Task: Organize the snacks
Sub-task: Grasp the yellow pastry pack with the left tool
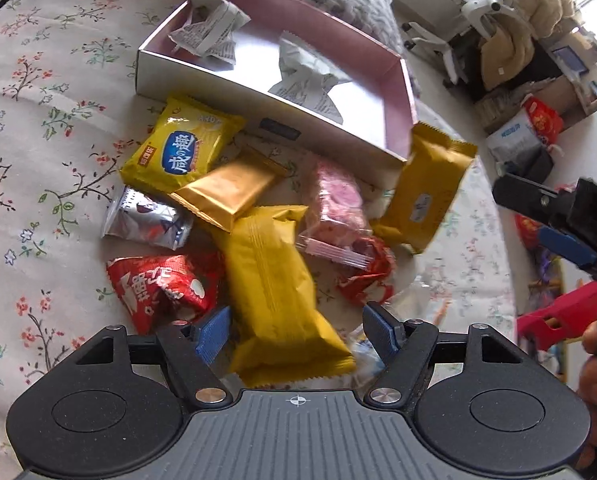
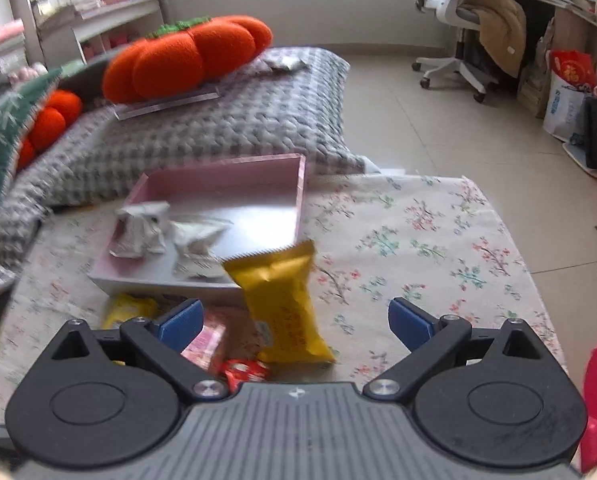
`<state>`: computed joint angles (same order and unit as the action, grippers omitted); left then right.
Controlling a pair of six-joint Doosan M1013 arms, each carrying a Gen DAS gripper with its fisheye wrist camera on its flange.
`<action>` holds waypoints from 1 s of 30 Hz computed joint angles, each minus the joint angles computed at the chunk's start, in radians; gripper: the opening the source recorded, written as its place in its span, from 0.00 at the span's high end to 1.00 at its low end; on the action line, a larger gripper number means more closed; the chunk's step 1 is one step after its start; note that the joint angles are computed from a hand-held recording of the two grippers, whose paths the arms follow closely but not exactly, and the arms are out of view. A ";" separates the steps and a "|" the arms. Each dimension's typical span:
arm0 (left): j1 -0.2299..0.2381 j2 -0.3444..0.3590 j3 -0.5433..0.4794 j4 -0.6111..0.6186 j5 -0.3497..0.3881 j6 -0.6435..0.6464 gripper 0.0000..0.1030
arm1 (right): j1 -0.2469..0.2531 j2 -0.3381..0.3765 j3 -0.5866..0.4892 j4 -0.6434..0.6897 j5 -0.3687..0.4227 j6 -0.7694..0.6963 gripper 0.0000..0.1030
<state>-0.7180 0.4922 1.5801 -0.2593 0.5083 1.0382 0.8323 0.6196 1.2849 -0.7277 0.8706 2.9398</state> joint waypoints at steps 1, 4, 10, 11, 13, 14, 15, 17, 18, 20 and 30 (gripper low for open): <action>-0.003 0.005 -0.005 0.034 0.000 -0.030 0.30 | 0.001 0.006 -0.006 0.000 0.022 -0.019 0.04; -0.010 0.017 -0.015 0.120 -0.002 -0.108 0.32 | 0.001 0.026 -0.025 0.000 0.071 -0.058 0.07; -0.018 0.025 -0.013 0.181 -0.014 -0.140 0.41 | -0.006 0.033 -0.015 -0.002 0.034 -0.065 0.12; -0.017 0.026 -0.012 0.167 -0.008 -0.131 0.46 | -0.006 0.037 -0.017 0.000 0.028 -0.085 0.13; -0.017 0.024 -0.006 0.184 -0.016 -0.141 0.51 | -0.005 0.049 -0.028 0.007 0.034 -0.130 0.18; -0.017 0.025 -0.007 0.190 -0.015 -0.140 0.52 | -0.004 0.056 -0.035 0.006 0.040 -0.145 0.19; -0.016 0.024 -0.005 0.190 -0.019 -0.142 0.53 | -0.002 0.063 -0.042 0.001 0.047 -0.156 0.19; -0.015 0.023 -0.001 0.190 -0.027 -0.147 0.54 | -0.002 0.073 -0.051 -0.007 0.054 -0.163 0.20; -0.016 0.023 -0.001 0.196 -0.028 -0.149 0.54 | -0.002 0.080 -0.059 -0.012 0.061 -0.168 0.21; -0.018 0.023 -0.001 0.210 -0.027 -0.150 0.56 | 0.000 0.094 -0.072 -0.023 0.078 -0.187 0.24; -0.018 0.018 0.000 0.179 -0.019 -0.100 0.60 | 0.008 0.123 -0.094 -0.066 0.108 -0.216 0.39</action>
